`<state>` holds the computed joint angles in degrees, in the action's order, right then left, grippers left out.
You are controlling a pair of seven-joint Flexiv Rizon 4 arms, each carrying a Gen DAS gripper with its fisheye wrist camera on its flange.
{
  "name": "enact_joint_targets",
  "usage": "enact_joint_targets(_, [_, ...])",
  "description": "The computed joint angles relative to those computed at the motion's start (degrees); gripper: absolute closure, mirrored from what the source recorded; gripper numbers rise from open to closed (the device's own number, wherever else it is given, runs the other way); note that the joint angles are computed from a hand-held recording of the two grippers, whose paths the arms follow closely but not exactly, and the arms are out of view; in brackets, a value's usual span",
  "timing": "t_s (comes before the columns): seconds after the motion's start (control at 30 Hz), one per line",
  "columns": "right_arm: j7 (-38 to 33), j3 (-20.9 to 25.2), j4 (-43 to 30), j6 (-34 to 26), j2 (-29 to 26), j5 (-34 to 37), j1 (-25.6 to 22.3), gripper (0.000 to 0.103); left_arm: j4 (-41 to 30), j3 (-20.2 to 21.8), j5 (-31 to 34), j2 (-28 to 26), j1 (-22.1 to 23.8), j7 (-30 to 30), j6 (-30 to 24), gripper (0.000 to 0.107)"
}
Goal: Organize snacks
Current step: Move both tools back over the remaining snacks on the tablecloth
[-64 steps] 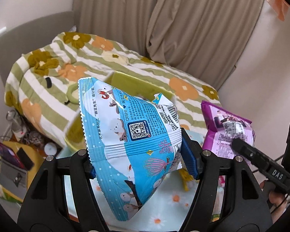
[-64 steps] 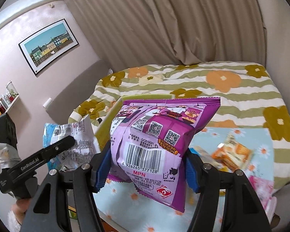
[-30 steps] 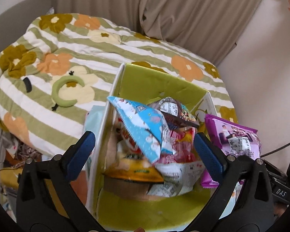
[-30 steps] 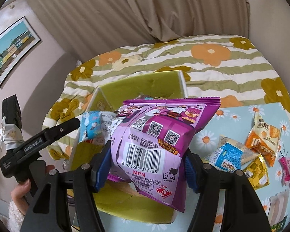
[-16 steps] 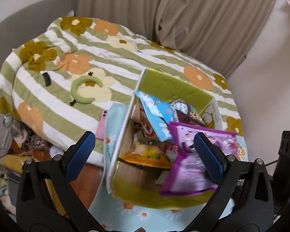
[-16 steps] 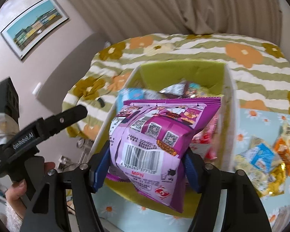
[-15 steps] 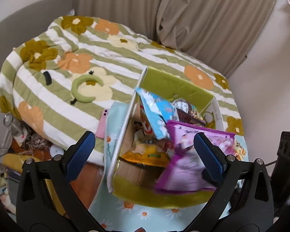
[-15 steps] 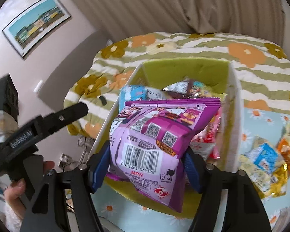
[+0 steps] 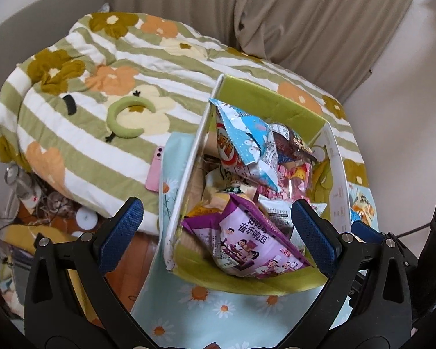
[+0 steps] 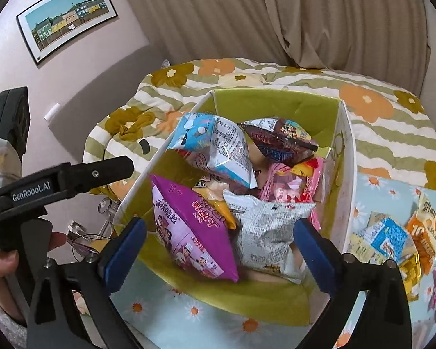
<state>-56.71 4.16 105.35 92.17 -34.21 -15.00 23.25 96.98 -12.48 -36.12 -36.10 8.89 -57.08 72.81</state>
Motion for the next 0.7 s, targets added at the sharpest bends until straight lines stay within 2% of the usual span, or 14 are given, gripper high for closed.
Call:
enact_joint_targets(0.2, [2.71, -3.87, 2.96, -0.44, 2.42, -0.18, 3.43, 0.002, 1.17, -1.98, -1.51, 0.75, 1.05, 2.94, -0.3, 0.006])
enact_joint_targets(0.37, [4.55, -8.39, 6.72, 1.53, 5.44, -1.57, 6.79, 0.002, 3.89, -3.14, -3.97, 2.95, 0.83, 4.68, 1.33, 0.006])
enact_joint_targets(0.6, [2.36, -13.48, 14.89, 7.69, 11.08, -0.91, 9.42, 0.002, 10.22, -6.61, -8.97, 7.59, -0.82, 7.23, 8.48, 0.006])
enact_joint_targets(0.7, [-0.03, -14.25, 18.54, 9.04, 13.92, 0.96, 9.09, 0.002, 13.13, -8.51, -10.83, 9.61, -1.98, 7.35, 11.71, 0.006])
